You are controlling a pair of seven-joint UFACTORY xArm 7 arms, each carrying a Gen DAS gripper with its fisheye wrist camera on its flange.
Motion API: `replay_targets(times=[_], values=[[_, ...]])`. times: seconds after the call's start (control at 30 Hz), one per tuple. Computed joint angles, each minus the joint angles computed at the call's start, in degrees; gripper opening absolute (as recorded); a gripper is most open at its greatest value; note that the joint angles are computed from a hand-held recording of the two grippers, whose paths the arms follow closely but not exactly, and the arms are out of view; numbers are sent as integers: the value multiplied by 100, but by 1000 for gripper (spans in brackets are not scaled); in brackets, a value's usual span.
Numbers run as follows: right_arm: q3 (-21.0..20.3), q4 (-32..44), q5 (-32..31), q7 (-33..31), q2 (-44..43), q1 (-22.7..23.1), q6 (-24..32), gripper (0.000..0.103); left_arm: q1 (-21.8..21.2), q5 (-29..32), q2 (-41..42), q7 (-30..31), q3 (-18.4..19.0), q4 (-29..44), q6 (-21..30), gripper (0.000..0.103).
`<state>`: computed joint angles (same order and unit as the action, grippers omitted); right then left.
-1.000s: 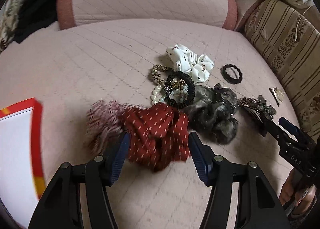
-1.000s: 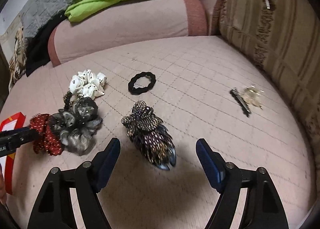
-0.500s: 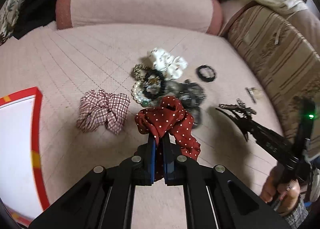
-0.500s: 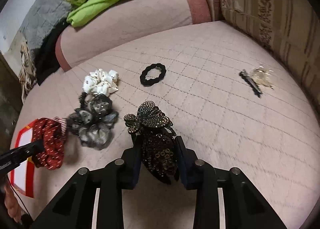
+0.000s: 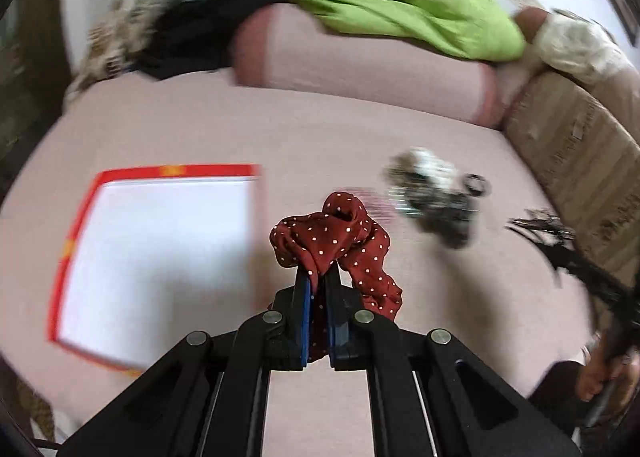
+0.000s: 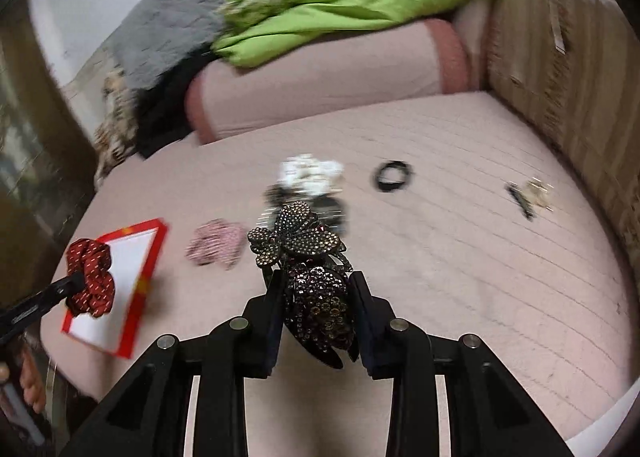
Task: Organize jewelry
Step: 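Carry both items onto the white tray and open both tools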
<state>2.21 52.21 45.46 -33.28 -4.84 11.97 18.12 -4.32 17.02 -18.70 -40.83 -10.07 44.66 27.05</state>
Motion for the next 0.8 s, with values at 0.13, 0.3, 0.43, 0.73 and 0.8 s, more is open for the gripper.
replay_targets(times=[0.13, 0.3, 0.43, 0.73, 0.8], values=[[276, 228, -257, 227, 77, 270, 263, 34, 440, 161, -413, 122, 312, -360, 203, 6], [680, 1033, -569, 661, 762, 601, 598, 34, 919, -99, -199, 402, 785, -319, -9, 6], [969, 2008, -1342, 1433, 1674, 869, 756, 34, 1247, -335, 325, 289, 964, -149, -411, 6], [1021, 4781, -3111, 2973, 3976, 1458, 1540, 34, 1398, -1075, 1698, 297, 1389, 522, -898, 6], [972, 5421, -3367, 3163, 4435, 1596, 1750, 34, 1455, -667, 1898, -87, 1453, 639, -953, 6]])
